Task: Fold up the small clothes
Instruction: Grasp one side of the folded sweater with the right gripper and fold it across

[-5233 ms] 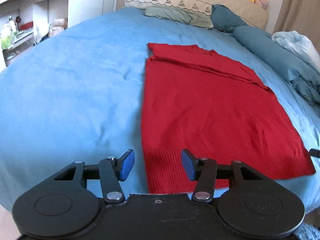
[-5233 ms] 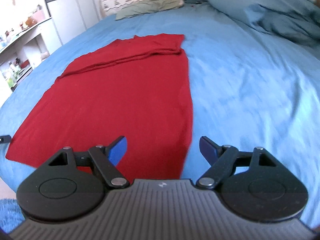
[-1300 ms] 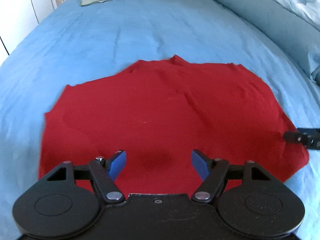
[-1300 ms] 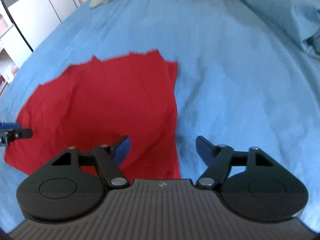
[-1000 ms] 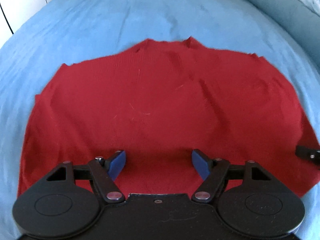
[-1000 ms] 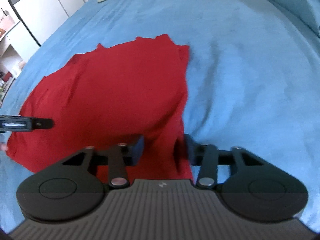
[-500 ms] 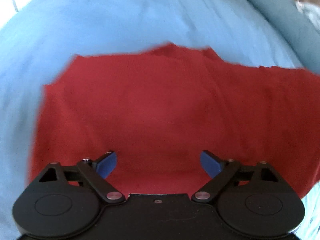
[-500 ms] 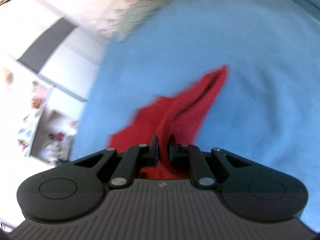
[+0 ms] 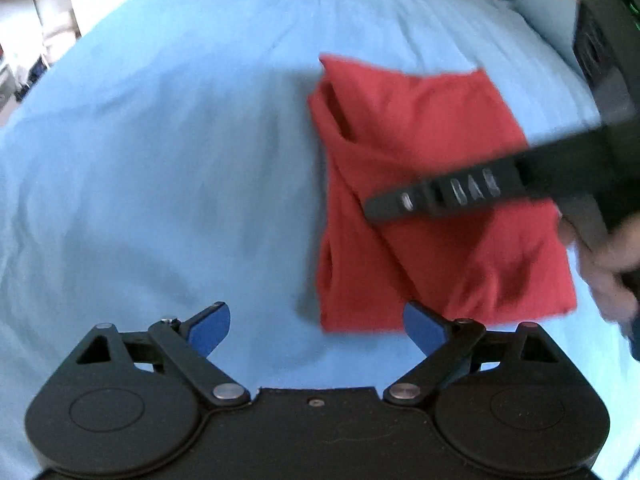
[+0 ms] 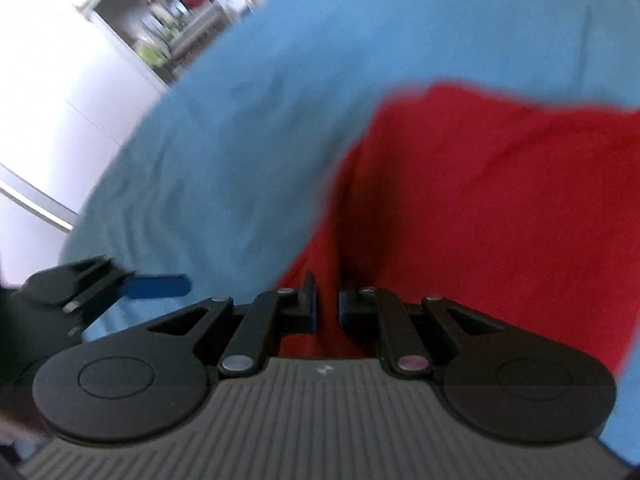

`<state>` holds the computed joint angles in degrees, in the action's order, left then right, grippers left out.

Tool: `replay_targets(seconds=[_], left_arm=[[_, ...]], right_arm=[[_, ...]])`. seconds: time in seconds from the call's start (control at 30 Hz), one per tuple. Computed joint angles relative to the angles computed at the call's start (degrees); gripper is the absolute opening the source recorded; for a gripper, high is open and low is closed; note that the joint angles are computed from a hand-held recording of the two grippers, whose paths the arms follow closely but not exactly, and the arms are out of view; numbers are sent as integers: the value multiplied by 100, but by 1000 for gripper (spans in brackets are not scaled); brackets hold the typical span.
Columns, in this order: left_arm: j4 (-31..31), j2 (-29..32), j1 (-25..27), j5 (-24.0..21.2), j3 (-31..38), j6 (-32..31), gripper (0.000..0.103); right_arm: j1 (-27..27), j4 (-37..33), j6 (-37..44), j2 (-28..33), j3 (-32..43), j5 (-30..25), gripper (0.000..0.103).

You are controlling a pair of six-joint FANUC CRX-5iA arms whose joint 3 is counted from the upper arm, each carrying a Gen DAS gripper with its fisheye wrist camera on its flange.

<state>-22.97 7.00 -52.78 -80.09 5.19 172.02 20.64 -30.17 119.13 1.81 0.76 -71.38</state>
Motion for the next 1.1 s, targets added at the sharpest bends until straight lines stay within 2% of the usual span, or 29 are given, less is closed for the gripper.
replay_targets(seconds=[0.07, 0.1, 0.13, 0.2, 0.23, 0.33, 0.53, 0.67, 0.73, 0.87, 1.03, 1.1], left_arm=[[36, -69, -20, 239, -134, 25, 96], [35, -99, -41, 365, -177, 37, 96], [11, -114, -83, 420, -186, 73, 96], [-34, -189, -120, 536, -216, 122, 96], [-53, -217, -123, 604, -213, 134, 96], [-159, -284, -123, 714, -211, 213, 96], [-127, -357, 130, 917, -358, 303, 96], [-131, -379, 221, 1006, -467, 426, 96], [-133, -380, 237, 986, -471, 446, 96], [-111, -479, 258, 931, -558, 418, 96], [-147, -453, 251, 935, -514, 439, 96], [-156, -438, 244, 938, -491, 421, 96]], right_arm=[[-138, -243, 26, -35, 31, -53, 44], [-247, -400, 19, -62, 82, -140, 65], [-382, -572, 76, -123, 108, -176, 74], [-721, -923, 242, -293, 193, -203, 77], [-883, -1005, 215, -397, 246, -183, 82], [-1240, -762, 114, -990, -41, 374, 95], [-1257, 813, -225, -2460, -1774, 1529, 96], [-774, 1738, -723, -3130, -2955, 2109, 95], [-337, 2400, -1483, -3346, -3434, 2380, 93], [130, 3130, -2661, -3475, -3964, 2867, 92], [370, 3215, -3088, -3557, -4079, 3143, 91], [509, 3553, -3282, -3422, -4122, 3209, 91]])
